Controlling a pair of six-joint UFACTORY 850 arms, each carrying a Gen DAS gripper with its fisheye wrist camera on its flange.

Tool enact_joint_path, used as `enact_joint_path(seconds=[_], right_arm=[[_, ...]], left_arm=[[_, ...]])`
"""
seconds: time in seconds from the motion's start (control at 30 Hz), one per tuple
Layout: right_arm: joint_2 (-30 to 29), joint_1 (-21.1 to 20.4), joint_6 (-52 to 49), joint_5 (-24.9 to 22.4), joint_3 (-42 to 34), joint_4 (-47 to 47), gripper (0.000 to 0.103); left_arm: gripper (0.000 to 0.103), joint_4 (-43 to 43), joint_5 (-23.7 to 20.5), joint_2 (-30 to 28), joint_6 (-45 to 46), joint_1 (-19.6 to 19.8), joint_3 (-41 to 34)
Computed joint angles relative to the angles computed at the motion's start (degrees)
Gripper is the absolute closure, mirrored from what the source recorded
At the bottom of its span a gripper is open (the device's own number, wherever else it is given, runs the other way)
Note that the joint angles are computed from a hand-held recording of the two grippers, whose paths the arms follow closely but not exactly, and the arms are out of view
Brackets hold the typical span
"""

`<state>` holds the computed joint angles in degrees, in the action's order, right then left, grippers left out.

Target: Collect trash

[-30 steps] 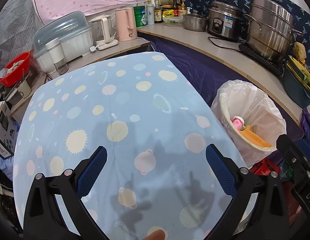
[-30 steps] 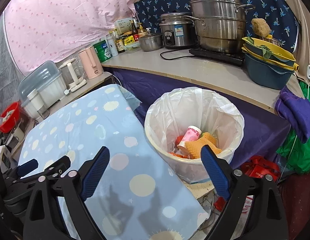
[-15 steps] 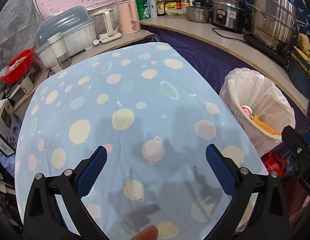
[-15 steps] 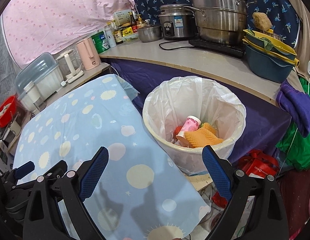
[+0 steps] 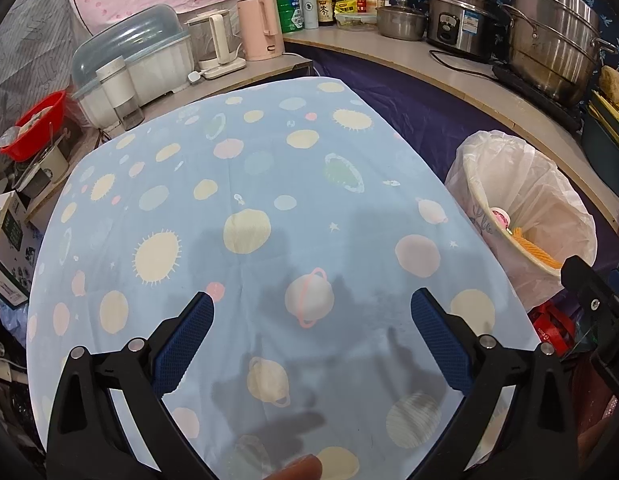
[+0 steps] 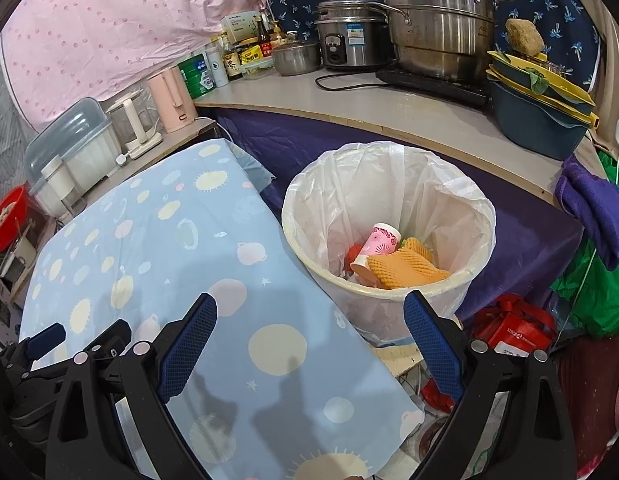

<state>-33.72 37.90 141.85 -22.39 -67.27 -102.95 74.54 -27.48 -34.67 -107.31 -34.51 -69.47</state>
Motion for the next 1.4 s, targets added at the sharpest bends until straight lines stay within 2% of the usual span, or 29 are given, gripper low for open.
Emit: enact_joint_path(seconds=[0.37,0.83,1.4], right_arm=[[0.2,-0.4,-0.3,-0.4,0.3,1.0,0.012],[4.3,-2.0,-3.7,-3.4,4.7,7.5,0.012],[7.3,-3.5,-16.6,-3.8,5.1,20.4,0.012]], left_arm=[[0.008,0.1,0.3,-0.1,0.7,-0.6,-0.7],[0.008,-4.6,0.5,-2.5,9.4,-2.7,-6.8],[0.008,-23.8,-0.7,-4.5,30.7,-3.8,-14.3]])
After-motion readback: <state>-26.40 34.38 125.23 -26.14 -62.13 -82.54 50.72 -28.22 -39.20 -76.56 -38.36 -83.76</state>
